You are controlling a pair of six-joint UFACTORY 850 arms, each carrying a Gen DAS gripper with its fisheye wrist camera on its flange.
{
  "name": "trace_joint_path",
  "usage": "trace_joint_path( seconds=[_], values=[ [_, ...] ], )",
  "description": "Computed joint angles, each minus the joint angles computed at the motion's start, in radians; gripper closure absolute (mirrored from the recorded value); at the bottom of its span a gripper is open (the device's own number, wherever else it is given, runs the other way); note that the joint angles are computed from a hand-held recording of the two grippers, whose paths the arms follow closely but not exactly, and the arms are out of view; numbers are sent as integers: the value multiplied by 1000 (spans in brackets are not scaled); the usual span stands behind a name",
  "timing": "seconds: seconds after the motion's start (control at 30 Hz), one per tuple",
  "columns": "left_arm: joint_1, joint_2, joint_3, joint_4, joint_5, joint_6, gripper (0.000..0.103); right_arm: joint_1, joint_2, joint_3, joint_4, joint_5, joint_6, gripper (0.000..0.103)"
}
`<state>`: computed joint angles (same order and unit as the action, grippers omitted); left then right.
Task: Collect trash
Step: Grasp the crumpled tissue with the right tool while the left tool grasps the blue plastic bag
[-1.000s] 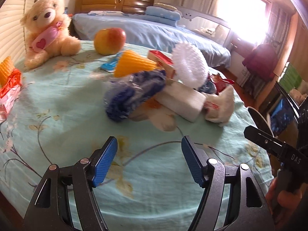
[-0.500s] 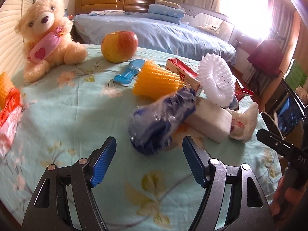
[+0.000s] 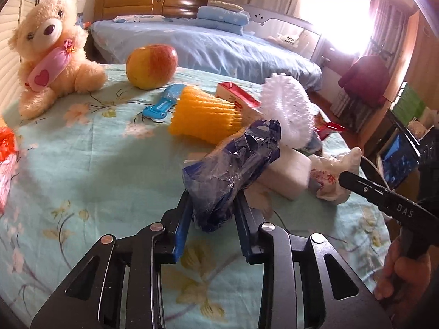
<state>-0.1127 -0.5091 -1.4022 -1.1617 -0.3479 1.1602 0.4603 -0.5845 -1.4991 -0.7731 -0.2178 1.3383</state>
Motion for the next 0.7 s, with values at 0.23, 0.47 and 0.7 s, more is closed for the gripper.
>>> trace_joint_path(
  seconds=[0.23, 0.47, 0.7],
  values=[
    [-15, 72, 86, -112, -15, 117, 75, 3, 85, 108, -242, 26, 268, 67],
    [-71, 100, 108, -95, -24, 135, 75, -6, 157, 207, -454, 18, 524, 67],
    [-140, 92, 92, -13, -3, 75, 75, -27, 233, 294, -579, -14, 674, 67]
  ],
)
